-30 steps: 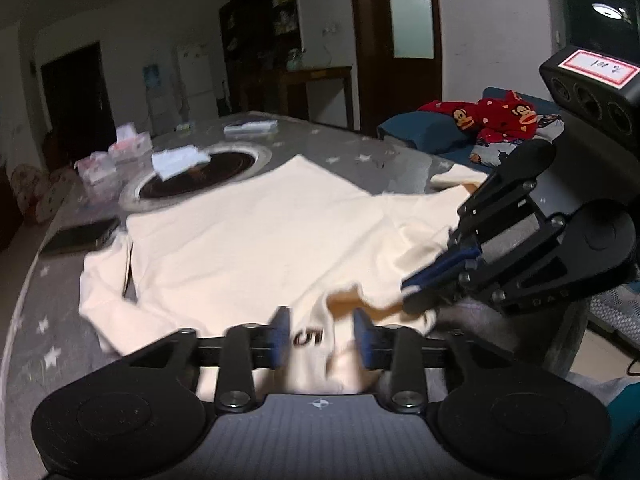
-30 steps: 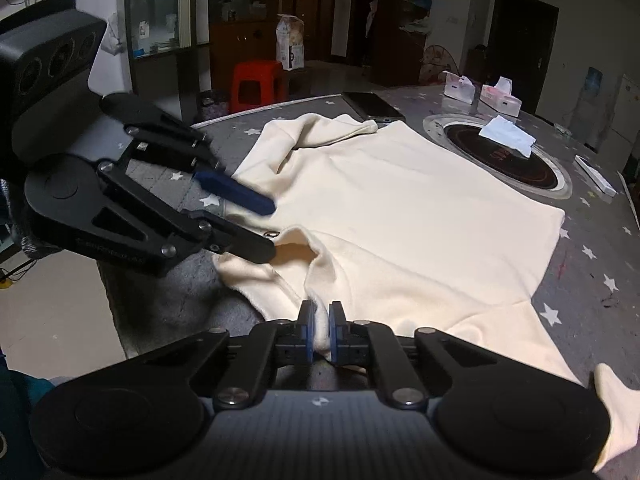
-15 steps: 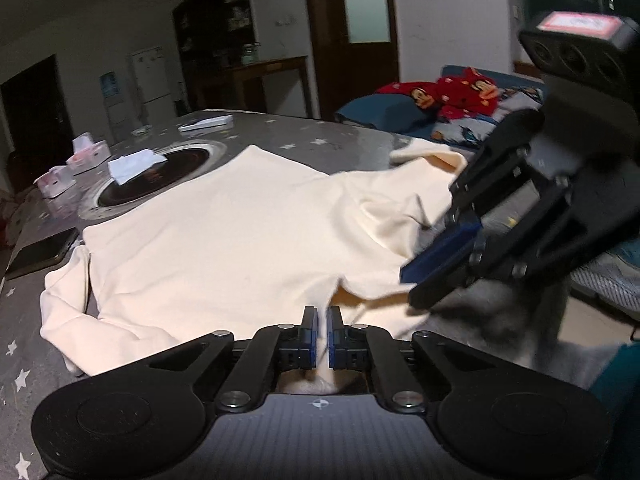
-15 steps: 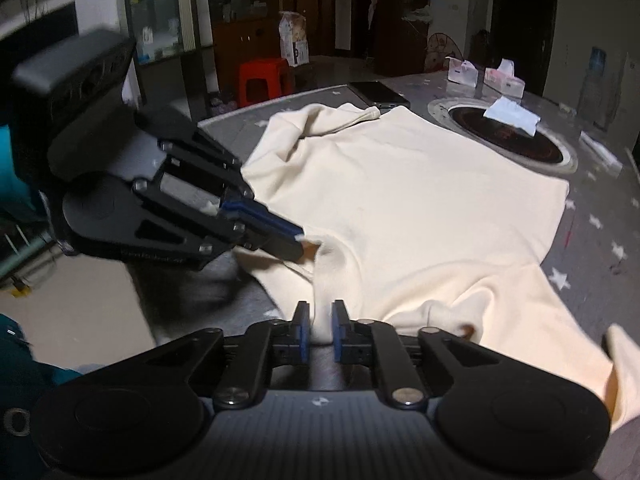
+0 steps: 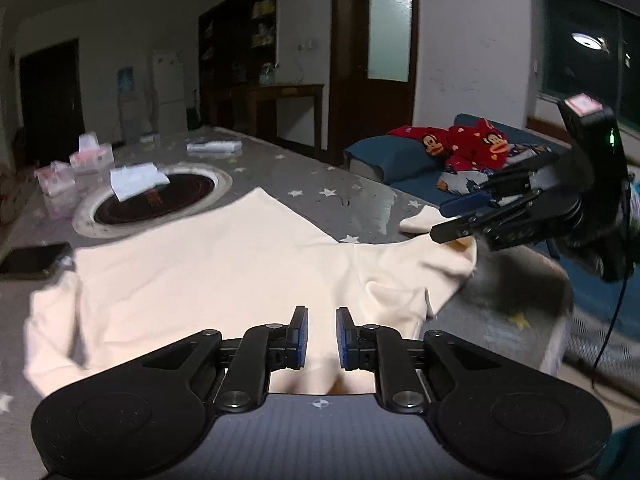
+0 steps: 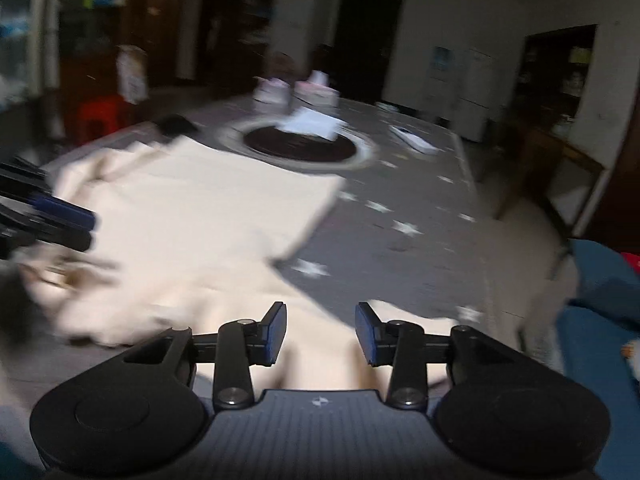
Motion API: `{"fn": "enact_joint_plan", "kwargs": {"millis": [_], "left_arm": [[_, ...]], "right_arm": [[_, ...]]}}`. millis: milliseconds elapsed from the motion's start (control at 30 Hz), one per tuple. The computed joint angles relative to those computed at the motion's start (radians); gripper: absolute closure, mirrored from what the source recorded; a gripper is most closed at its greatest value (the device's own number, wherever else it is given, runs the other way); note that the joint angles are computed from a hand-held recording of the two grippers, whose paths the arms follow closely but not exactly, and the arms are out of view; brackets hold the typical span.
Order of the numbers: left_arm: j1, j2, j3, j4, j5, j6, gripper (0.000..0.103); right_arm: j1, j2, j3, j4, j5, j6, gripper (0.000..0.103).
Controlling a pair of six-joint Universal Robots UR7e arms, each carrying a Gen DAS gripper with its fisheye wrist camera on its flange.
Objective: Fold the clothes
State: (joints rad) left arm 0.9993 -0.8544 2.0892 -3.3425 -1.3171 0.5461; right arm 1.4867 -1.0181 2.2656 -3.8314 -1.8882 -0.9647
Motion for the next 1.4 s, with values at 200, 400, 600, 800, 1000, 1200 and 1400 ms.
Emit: {"fn": "enact_joint_plan", "kwargs": {"millis": [200, 400, 600, 800, 1000, 1200, 1400], "left_arm": [[-0.003, 0.074, -0.048, 0.051, -0.041, -0.029, 0.086], [0.001, 0.089, -0.042, 0.083, -0.061, -0.021, 0.086], [0.005, 0.079, -0.033, 0.087, -0.071, 0.001, 0.084], [-0.001, 0.079, -0.029, 0.088, -0.064, 0.001, 0.083], [-0.006, 0.079, -0.027, 0.089, -0.057, 0.0, 0.08], [-0.006, 0.085, -0.029, 0.084, -0.06, 0.001, 0.078], [-0.01, 0.072, -0.013, 0.088, -0.064, -0.004, 0.071]], "right_arm": [[-0.025, 0.062, -0.053, -0.044, -0.071, -0.066, 0.077], [-0.053, 0.067, -0.032, -0.211, -0.061, -0.058, 0.098], [-0.101, 0.06, -0.016, -0.334, -0.135, 0.044, 0.097], [-0.124, 0.026, 0.018, -0.376, -0.084, 0.091, 0.087], [-0.105, 0.049, -0.018, -0.469, -0.063, 0.047, 0.077], [-0.116, -0.003, 0.014, -0.323, -0.029, 0.085, 0.077], [-0.148, -0.006, -0.014, -0.142, 0.004, 0.15, 0.072]]}}
